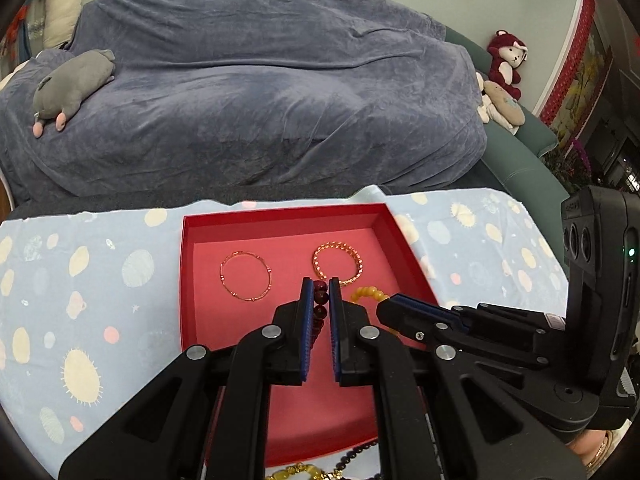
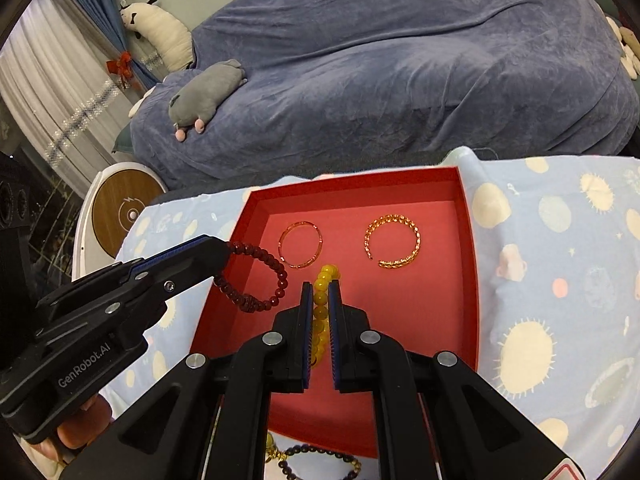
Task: Organize jewelry
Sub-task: 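Carry both bead bracelets over the red box with both tools, then open both tools to set the bead bracelets inside the box, then withdraw both tools from the box toward the remaining bracelets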
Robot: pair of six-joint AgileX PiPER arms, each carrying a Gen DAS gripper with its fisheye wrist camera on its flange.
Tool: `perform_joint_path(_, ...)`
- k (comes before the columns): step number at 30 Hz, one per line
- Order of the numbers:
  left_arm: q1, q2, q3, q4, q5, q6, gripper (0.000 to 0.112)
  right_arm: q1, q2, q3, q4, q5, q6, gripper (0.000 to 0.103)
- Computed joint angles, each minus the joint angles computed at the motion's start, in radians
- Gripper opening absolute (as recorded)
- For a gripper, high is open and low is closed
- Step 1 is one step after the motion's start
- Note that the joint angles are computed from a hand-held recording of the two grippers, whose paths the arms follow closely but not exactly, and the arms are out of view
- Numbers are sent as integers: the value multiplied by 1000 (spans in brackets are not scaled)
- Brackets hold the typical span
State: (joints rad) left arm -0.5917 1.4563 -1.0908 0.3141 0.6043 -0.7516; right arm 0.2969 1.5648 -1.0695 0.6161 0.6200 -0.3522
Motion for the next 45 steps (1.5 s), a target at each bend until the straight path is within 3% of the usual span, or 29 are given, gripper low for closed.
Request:
perform_joint_path(9, 46, 138, 20, 87, -11, -40, 8, 12, 133, -33, -94, -66, 49, 7)
perform_joint_path(18, 47, 198, 20, 188, 28, -106, 8, 35, 168, -35, -281, -119, 184, 7)
perform_joint_path(21, 30, 206, 26, 250, 48, -169, 10, 44, 148, -15, -336, -150, 236, 18)
perform_joint_path(24, 9, 207, 31, 305, 70, -228, 28, 47, 114, 8, -368, -176, 274, 41)
perform_joint_path(25, 2, 201, 37, 319, 73, -246, 38, 44, 106, 14, -361, -178, 267, 42)
perform_joint_path(29, -31, 179, 46, 374, 98, -293, 46, 35, 65, 27, -346, -165, 252, 42)
perform_joint_path(45, -194, -89, 178, 394, 289, -395, 53, 27, -268, 219, -423, -85, 319, 43)
